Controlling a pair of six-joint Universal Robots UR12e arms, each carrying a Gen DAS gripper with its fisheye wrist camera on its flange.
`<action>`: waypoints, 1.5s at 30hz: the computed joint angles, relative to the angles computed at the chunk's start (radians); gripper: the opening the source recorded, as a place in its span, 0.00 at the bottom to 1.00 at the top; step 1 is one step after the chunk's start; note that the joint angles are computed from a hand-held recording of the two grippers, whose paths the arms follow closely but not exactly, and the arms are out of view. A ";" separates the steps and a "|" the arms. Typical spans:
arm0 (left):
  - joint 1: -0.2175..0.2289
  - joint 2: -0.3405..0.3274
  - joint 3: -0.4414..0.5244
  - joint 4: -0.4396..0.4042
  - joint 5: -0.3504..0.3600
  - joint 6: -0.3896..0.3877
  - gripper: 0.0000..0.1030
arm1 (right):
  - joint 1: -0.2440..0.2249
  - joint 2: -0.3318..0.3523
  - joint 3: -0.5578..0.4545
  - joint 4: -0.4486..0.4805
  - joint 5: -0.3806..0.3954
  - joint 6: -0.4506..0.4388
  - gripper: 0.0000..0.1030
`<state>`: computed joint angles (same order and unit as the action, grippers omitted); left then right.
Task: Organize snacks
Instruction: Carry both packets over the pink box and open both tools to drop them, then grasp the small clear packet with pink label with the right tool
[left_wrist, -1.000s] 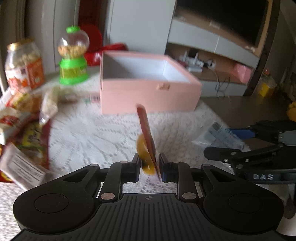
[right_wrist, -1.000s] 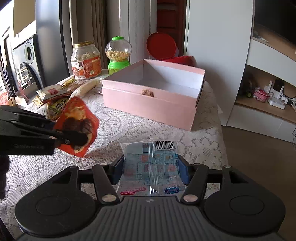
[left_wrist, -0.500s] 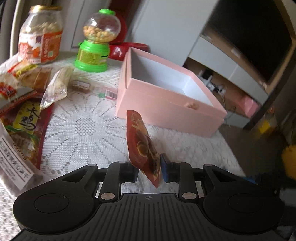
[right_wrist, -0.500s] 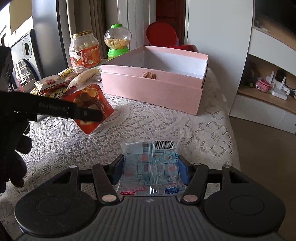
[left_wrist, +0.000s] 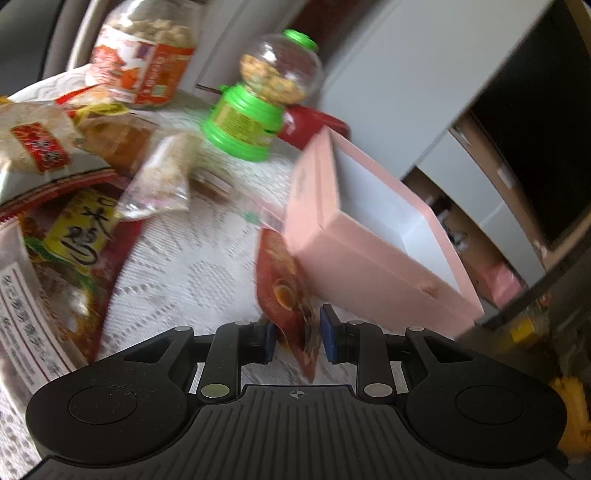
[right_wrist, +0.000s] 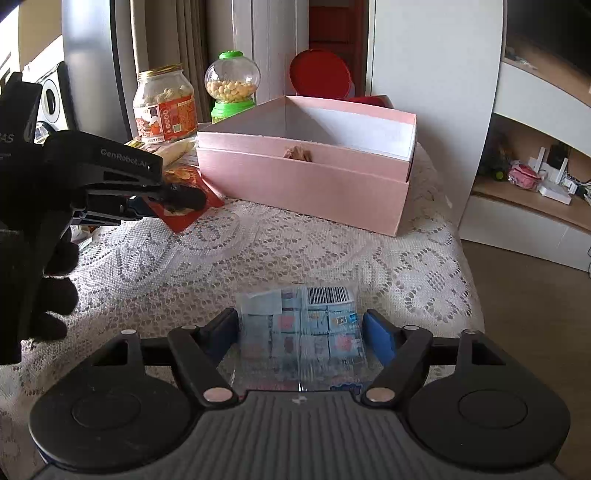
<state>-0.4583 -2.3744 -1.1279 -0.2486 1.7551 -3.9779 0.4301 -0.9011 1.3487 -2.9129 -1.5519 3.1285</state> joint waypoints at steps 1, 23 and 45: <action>0.002 0.001 -0.006 0.013 0.000 -0.018 0.27 | 0.001 -0.001 0.001 -0.004 -0.002 -0.003 0.68; -0.001 0.003 0.092 0.147 -0.103 0.313 0.20 | -0.026 0.019 -0.160 -0.042 0.040 -0.016 0.57; 0.088 -0.133 0.359 -0.413 -0.085 0.449 0.23 | -0.030 0.102 -0.297 0.097 0.094 -0.023 0.70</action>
